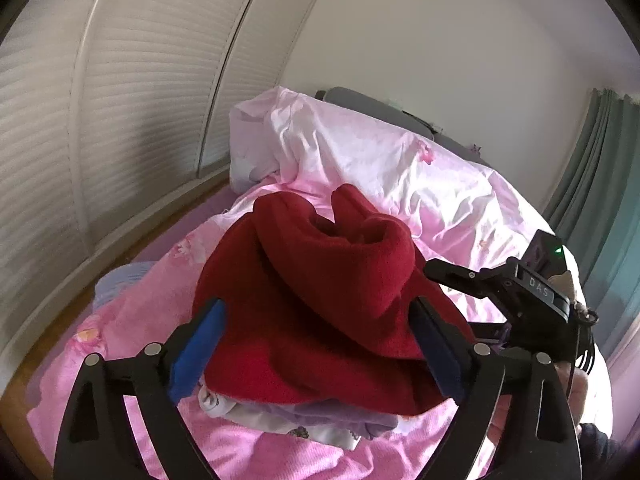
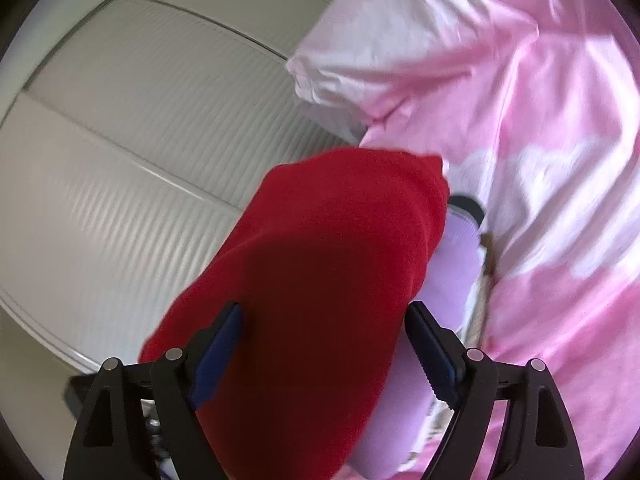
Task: Fold small clothes
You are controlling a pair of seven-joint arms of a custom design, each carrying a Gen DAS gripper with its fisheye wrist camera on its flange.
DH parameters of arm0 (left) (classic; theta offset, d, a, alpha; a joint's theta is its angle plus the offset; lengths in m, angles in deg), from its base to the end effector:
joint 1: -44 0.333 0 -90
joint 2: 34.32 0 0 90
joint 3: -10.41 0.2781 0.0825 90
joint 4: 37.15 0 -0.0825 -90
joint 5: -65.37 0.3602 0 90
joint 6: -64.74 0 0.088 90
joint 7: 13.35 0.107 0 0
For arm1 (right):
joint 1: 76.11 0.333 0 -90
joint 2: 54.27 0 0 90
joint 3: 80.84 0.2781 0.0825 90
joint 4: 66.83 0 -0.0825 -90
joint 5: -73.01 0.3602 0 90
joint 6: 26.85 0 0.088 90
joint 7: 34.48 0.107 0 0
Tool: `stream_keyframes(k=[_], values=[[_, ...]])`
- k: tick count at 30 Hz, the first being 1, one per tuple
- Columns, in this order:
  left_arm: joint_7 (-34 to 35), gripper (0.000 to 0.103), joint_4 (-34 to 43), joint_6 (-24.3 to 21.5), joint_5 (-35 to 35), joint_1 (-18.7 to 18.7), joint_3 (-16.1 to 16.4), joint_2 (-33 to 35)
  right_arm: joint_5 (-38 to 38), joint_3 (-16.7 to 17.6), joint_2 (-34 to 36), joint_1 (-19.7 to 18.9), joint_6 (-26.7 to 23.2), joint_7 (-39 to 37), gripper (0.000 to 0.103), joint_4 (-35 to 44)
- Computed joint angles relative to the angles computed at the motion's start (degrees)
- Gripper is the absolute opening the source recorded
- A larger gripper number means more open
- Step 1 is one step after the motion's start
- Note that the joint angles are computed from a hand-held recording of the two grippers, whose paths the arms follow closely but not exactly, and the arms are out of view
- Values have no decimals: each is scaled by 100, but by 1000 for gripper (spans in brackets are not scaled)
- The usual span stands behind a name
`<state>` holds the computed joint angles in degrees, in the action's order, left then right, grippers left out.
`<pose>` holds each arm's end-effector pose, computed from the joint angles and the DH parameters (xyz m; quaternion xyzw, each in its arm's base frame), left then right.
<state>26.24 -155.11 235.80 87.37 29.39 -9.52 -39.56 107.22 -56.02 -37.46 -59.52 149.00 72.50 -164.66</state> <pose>0.4406 -0.3431 0.5645 -0.5887 0.6418 -0.4674 0.1518 0.5365 0.3676 0.5230 -0.5250 0.6663 0.0763 0.5240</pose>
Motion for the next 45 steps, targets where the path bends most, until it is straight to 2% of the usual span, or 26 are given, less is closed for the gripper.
stream_keyframes(k=[2,8,11,13,15,17,19,22,27,32,35,40,45], values=[[-41,93,11,-66,37,-1,-24,-45,-284,-272,-282,175,13,235,84,-291],[-247,94,23,-254,218,65,-174,-311,-700,-683,-871,433,94,524,84,-894],[-606,94,-49,-442,591,238,-409,-601,-1069,-943,-1192,627,136,857,84,-1222],[-726,94,-97,-567,736,317,-545,-774,-2025,-1255,-1483,842,199,1620,84,-1543],[-882,95,-203,-748,892,392,-722,-1041,-3632,-1433,-1850,855,218,2900,84,-1904],[-943,97,-343,-920,910,400,-867,-1327,-4881,-1293,-2274,611,103,3919,84,-2215],[-1005,98,-485,-1101,906,435,-1024,-1607,-5502,-1138,-2615,443,-35,4423,84,-2428],[-972,98,-752,-1410,670,293,-1199,-2104,-6352,-730,-3342,118,-420,5102,84,-2818],[-906,98,-868,-1993,327,117,-1634,-2716,-6922,-283,-4644,152,-1322,5448,84,-3457],[-937,99,-780,-2548,64,-72,-2082,-3092,-6841,-19,-6026,658,-2379,5446,84,-4185],[-1060,99,-615,-2888,-4,-128,-2461,-3190,-6668,141,-6749,978,-3059,5481,84,-4515],[-1416,99,-242,-3160,44,4,-3111,-3110,-6282,529,-8002,1657,-4820,5472,84,-4864],[-1673,102,34,-3305,133,151,-3676,-3008,-5923,1091,-8875,2205,-6873,5613,85,-4793]])
